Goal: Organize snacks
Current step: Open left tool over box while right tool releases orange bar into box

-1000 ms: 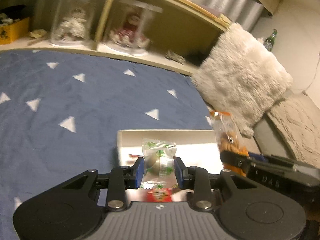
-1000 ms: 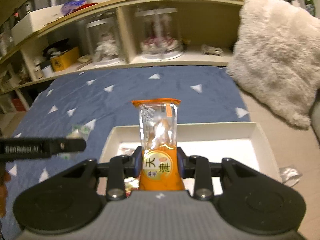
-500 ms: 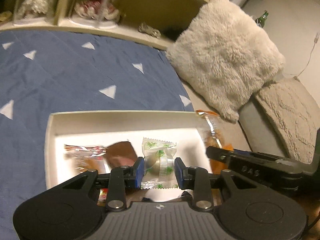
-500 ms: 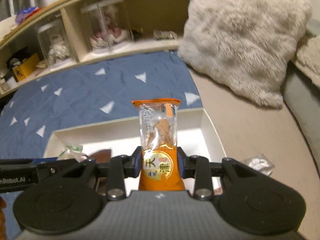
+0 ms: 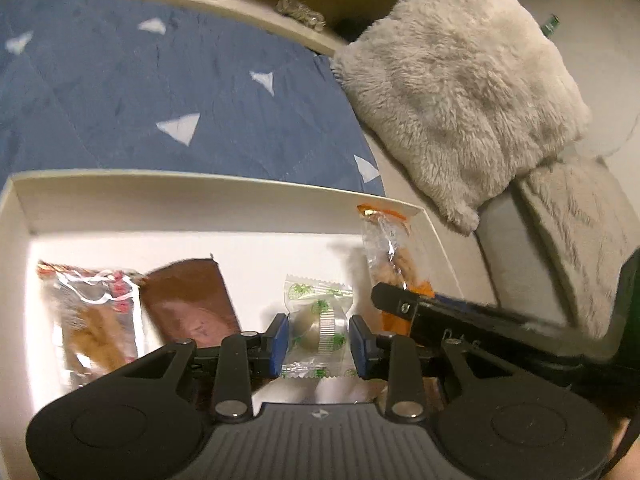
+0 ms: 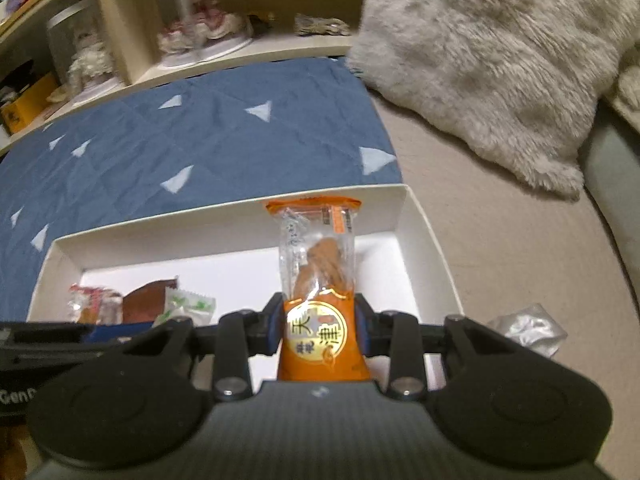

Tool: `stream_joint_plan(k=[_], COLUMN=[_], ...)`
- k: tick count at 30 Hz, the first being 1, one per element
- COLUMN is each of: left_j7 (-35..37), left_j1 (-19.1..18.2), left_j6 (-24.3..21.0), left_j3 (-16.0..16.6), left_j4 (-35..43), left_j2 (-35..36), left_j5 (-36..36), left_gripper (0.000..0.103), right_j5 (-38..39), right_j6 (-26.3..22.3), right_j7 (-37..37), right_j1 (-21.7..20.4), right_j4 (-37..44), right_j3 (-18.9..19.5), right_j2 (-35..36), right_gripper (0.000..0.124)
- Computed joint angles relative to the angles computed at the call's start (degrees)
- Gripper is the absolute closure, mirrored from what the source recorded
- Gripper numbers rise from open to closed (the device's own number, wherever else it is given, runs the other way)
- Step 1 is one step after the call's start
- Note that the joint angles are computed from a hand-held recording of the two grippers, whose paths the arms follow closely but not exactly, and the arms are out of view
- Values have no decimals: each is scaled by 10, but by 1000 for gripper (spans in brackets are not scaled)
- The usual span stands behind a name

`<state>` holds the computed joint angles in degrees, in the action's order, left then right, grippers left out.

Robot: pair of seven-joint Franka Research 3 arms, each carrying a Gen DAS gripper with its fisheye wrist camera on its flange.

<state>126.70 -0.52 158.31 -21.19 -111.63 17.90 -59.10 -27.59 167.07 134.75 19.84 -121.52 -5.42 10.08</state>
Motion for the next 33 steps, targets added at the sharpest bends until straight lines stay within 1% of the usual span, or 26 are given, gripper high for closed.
stream_joint_plan(k=[1,4,6,7,8,9,10,11,12,15,17,20,23,25,27,28,29,30,31,32,33], left_j7=[5,2,3,0,-5,-10,-14,-19,-23,-32,-33,-37,-44,-56,-62,-65,-67,-69,-71,-74,-76], left_j1=[3,0,1,1,-1,-2,-2,-2,-2,0,1,-1,-5,-11,-16,-18,-21,-24,-27,-31,-34], left_j6=[-1,0,4,4,4,3,4,5,7,6,4,2,-1,-2,-3,-3,-4,-4,-5,-6,-6], left_j3=[-4,-4,-6,-5,-3,-1,-1,0,0,0,0,5,13,22,29,32,36,41,46,52,57], left_j4=[5,13,16,17,16,16,16,13,12,6,-1,-16,-30,-40,-53,-61,-69,-75,-81,-88,-94], left_j2=[6,13,16,17,16,15,14,12,9,1,-9,-26,-44,-57,-72,-81,-90,-98,-106,-115,-123], left_j5=[-12,-6,-5,0,9,21,30,39,44,61,69,80,88,100,105,108,111,115,118,126,132], left_gripper=[68,68,67,67,66,66,65,62,59,58,57,57,56,53,46,45,41,35,31,24,19], right_j5=[5,44,107,129,151,186,210,222,220,194,183,177,150,134,85,51,22,0,-15,-30,-42], right_j6=[0,12,30,39,53,63,67,66,65,50,44,41,36,34,31,27,19,7,-4,-13,-24], right_j7=[0,-15,-54,-61,-68,-91,-105,-114,-114,-102,-93,-85,-61,-51,-8,22,49,67,79,93,107], right_j1=[-2,-13,-31,-32,-33,-43,-47,-45,-33,-4,2,-1,0,-2,4,7,8,8,5,2,-1], right_j4=[1,-1,-7,-10,-13,-17,-17,-15,-16,-15,-16,-24,-32,-37,-41,-43,-43,-42,-42,-42,-43], right_j3=[0,6,25,26,27,39,44,41,30,-1,-7,-6,-8,-4,-11,-14,-15,-12,-6,-1,6], right_j2=[3,11,14,14,15,15,15,16,14,8,4,-5,-17,-26,-35,-40,-44,-49,-53,-58,-64], right_gripper=[83,81,74,73,70,68,67,66,65,64,64,64,64,63,55,53,48,46,46,45,43])
